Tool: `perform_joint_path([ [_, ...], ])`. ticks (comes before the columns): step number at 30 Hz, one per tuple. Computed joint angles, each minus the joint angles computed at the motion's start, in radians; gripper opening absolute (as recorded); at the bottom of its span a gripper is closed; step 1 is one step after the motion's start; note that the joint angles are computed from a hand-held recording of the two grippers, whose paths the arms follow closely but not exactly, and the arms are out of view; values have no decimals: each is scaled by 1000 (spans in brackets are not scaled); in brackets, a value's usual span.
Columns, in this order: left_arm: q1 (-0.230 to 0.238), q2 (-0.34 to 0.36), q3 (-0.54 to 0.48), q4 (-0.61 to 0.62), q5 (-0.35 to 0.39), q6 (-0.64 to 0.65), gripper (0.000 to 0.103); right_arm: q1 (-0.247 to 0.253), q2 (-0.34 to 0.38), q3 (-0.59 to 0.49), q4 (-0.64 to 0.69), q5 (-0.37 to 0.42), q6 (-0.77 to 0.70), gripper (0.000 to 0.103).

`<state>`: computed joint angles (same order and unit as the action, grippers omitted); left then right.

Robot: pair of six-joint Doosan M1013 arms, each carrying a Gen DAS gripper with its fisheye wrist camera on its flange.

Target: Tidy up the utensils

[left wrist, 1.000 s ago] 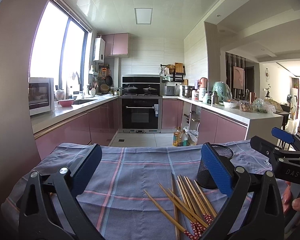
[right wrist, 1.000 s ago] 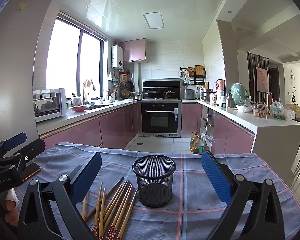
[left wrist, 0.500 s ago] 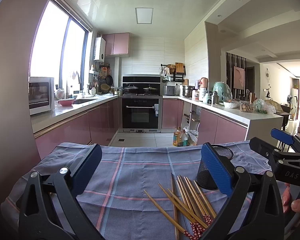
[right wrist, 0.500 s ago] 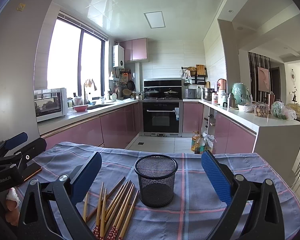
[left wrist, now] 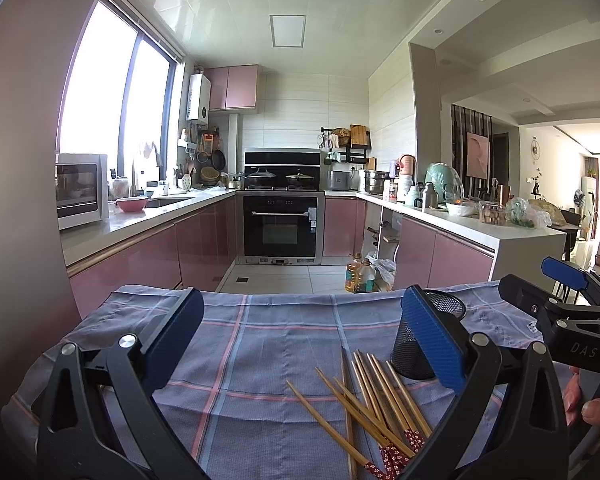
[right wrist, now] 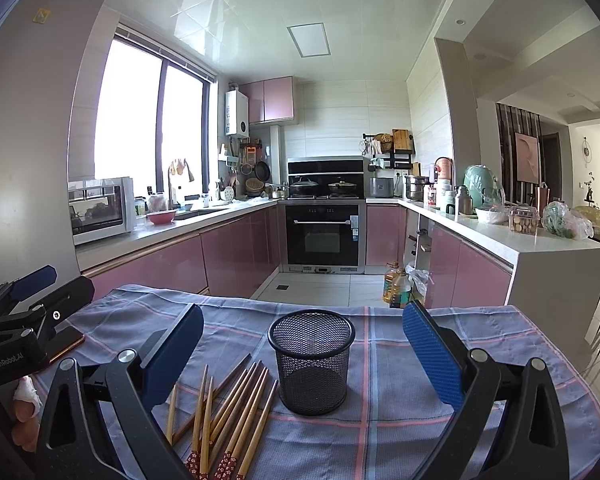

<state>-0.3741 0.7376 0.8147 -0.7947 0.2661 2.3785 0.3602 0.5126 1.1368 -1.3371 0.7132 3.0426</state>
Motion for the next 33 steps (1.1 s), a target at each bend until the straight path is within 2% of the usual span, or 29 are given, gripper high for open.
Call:
perform_joint_path([
  [33, -6, 4, -8, 62, 14, -62, 98, -2, -4, 6, 5, 0, 4, 96],
])
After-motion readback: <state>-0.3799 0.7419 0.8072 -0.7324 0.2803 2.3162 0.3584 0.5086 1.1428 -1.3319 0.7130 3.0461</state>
